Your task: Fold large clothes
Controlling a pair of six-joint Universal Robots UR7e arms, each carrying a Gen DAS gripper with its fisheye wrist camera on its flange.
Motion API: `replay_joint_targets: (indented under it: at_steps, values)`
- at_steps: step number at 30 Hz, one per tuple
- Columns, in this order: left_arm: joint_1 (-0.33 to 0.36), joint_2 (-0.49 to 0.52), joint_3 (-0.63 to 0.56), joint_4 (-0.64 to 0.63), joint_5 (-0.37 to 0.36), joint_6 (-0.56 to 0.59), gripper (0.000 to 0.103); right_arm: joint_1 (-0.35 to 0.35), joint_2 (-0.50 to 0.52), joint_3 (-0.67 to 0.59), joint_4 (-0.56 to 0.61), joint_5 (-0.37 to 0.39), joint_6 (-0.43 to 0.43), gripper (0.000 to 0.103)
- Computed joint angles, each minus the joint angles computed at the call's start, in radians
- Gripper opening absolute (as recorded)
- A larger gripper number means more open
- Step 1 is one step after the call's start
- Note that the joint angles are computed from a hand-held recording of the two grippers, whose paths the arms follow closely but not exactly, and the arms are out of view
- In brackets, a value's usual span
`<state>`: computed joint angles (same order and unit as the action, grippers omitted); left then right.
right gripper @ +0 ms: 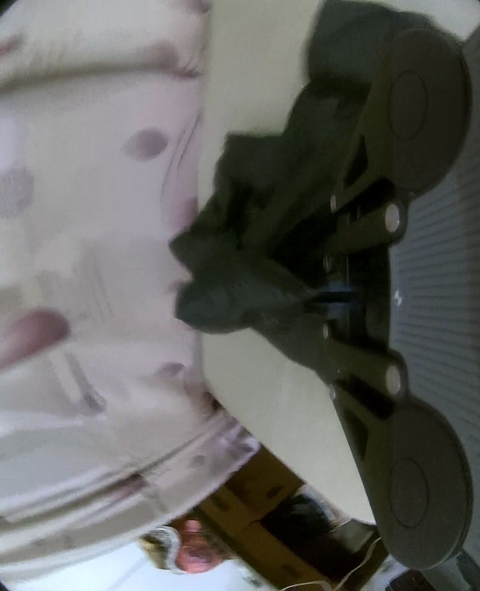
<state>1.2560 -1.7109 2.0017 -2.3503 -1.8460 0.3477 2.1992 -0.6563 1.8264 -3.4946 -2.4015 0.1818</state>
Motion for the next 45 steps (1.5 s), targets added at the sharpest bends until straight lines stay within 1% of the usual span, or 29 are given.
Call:
replay_joint_targets:
  at_steps: [2,3,4,5,7,8,10,11,12,14,17,19,20,21,22,23,24,26,28,30,34,37,39,40,41,42,43,44,45]
  values:
    - [-0.009,0.011,0.013,-0.001,-0.005,0.018,0.103,-0.004,-0.028,0.086,-0.057,-0.033,0.069,0.002]
    - [-0.019,0.018,0.018,0.015,0.013,0.042,0.103,-0.016,-0.038,0.114,-0.08,-0.029,0.092,0.002]
    - [-0.031,0.028,0.028,0.01,0.048,0.044,0.103,-0.024,-0.047,0.153,-0.136,0.004,0.096,0.002]
    - [-0.028,0.039,0.034,0.002,0.051,0.037,0.103,-0.025,-0.053,0.169,-0.161,0.02,0.107,0.004]
    - [-0.01,0.066,0.033,-0.012,0.032,-0.007,0.103,-0.025,-0.077,0.194,-0.187,0.058,0.14,0.006]
    - [-0.001,0.071,0.032,-0.019,0.014,-0.024,0.103,-0.025,-0.09,0.192,-0.174,0.079,0.147,0.011]
    - [0.005,0.073,0.038,-0.04,0.002,-0.025,0.103,-0.012,-0.087,0.142,-0.119,0.07,0.113,0.049]
    - [0.002,0.068,0.046,-0.046,0.008,-0.02,0.103,-0.013,-0.082,0.103,-0.071,0.081,0.076,0.092]
    - [-0.001,0.062,0.055,-0.053,0.012,-0.012,0.103,-0.012,-0.062,0.06,-0.042,0.079,0.051,0.103]
    - [-0.008,0.051,0.075,-0.069,0.019,0.009,0.103,-0.017,-0.019,-0.045,0.05,0.064,0.004,0.103]
    - [-0.016,0.026,0.1,-0.076,0.037,0.066,0.103,-0.042,0.039,-0.186,0.221,0.06,-0.009,0.103]
    - [-0.02,0.025,0.104,-0.078,0.039,0.095,0.103,-0.068,0.089,-0.277,0.313,0.09,-0.03,0.103]
    - [-0.021,0.03,0.105,-0.081,0.04,0.107,0.103,-0.077,0.125,-0.332,0.373,0.071,-0.067,0.085]
    - [-0.02,0.026,0.101,-0.069,0.04,0.124,0.103,-0.076,0.154,-0.377,0.455,0.021,-0.066,0.032]
    - [-0.018,0.022,0.094,-0.054,0.041,0.133,0.103,-0.082,0.179,-0.406,0.502,0.013,-0.075,0.028]
    - [-0.015,0.017,0.086,-0.043,0.045,0.133,0.103,-0.074,0.197,-0.424,0.507,-0.004,-0.113,0.025]
    - [-0.003,0.017,0.072,-0.028,0.03,0.128,0.103,-0.06,0.206,-0.424,0.491,-0.02,-0.166,0.019]
    - [0.027,0.009,0.043,-0.021,-0.003,0.102,0.103,-0.048,0.172,-0.366,0.404,0.014,-0.176,0.015]
    - [0.039,0.001,0.019,-0.057,0.01,0.067,0.103,-0.041,0.113,-0.264,0.305,0.019,-0.123,0.014]
    - [0.059,0.016,-0.022,-0.06,-0.023,0.042,0.103,-0.031,0.063,-0.164,0.226,0.015,-0.085,0.012]
    - [0.03,0.073,-0.072,-0.081,0.019,0.044,0.103,-0.012,-0.009,0.02,0.059,0.01,-0.001,0.008]
    - [0.014,0.136,-0.093,-0.021,-0.001,0.056,0.103,-0.019,-0.037,0.126,-0.061,-0.007,0.074,0.006]
    - [-0.015,0.155,-0.063,0.002,0.067,0.094,0.103,-0.036,-0.054,0.188,-0.113,0.001,0.138,0.005]
    - [-0.018,0.16,-0.037,-0.02,0.082,0.094,0.103,-0.046,-0.056,0.213,-0.172,0.029,0.131,0.005]
    - [-0.011,0.16,-0.009,-0.065,0.063,0.106,0.103,-0.046,-0.054,0.232,-0.231,0.05,0.122,0.006]
    - [-0.004,0.16,0.011,-0.1,0.047,0.12,0.103,-0.037,-0.059,0.246,-0.26,0.036,0.133,0.006]
    - [-0.002,0.157,0.026,-0.123,0.039,0.126,0.103,-0.028,-0.064,0.261,-0.294,0.01,0.151,0.008]
    - [0.001,0.159,0.028,-0.131,0.028,0.129,0.103,-0.022,-0.079,0.287,-0.324,-0.005,0.18,0.018]
    - [0.009,0.16,0.03,-0.13,0.006,0.139,0.103,-0.019,-0.088,0.307,-0.345,-0.013,0.206,0.048]
